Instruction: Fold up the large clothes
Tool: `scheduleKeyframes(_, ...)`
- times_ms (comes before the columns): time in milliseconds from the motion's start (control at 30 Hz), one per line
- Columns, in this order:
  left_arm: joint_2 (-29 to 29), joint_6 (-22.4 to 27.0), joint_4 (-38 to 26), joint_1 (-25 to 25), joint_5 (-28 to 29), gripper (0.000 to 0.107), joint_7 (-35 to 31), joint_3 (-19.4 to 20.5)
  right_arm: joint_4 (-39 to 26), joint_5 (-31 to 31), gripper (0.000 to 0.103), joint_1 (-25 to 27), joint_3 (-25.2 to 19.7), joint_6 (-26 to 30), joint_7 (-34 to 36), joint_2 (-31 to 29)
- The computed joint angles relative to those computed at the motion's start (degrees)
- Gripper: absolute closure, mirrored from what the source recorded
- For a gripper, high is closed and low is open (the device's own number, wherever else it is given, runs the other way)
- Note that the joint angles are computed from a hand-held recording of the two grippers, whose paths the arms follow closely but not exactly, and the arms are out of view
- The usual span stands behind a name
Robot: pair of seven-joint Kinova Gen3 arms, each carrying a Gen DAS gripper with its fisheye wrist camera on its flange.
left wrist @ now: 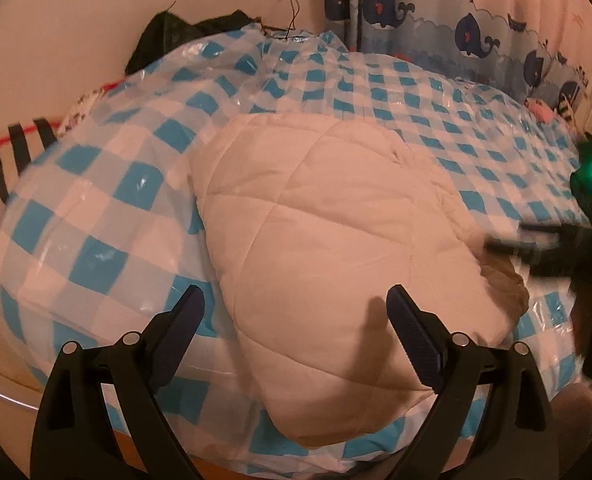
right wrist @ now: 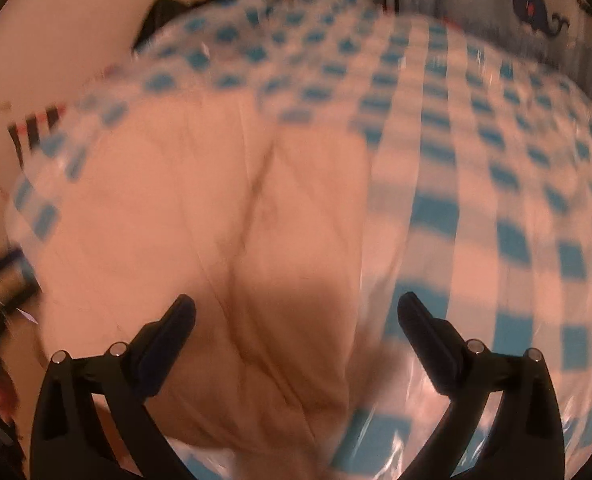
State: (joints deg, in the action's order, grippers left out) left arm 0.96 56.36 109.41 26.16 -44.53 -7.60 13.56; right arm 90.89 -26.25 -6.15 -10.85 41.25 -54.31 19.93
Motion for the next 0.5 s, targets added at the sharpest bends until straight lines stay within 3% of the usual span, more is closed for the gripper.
scheduleKeyframes(167,1.0,3.8,-1.7,1.9,-2.1,0.019,1.1,0.9,-9.2,3.4,0.006,-5.1,0.7,-0.4,-5.8,3.8)
scheduleKeyframes(367,1.7,6.9,-2.6,3.7,-3.4,0.019,1.2,0.9,-19.1,12.6,0.006,-13.3,3.1,4.6,-16.4,13.4)
scheduleKeyframes(500,1.9,7.5,-2.8,4.2,-3.5,0.019,0.7,0.7,-22.0,11.5,0.006,-10.8,0.7,8.5,-17.2,16.4)
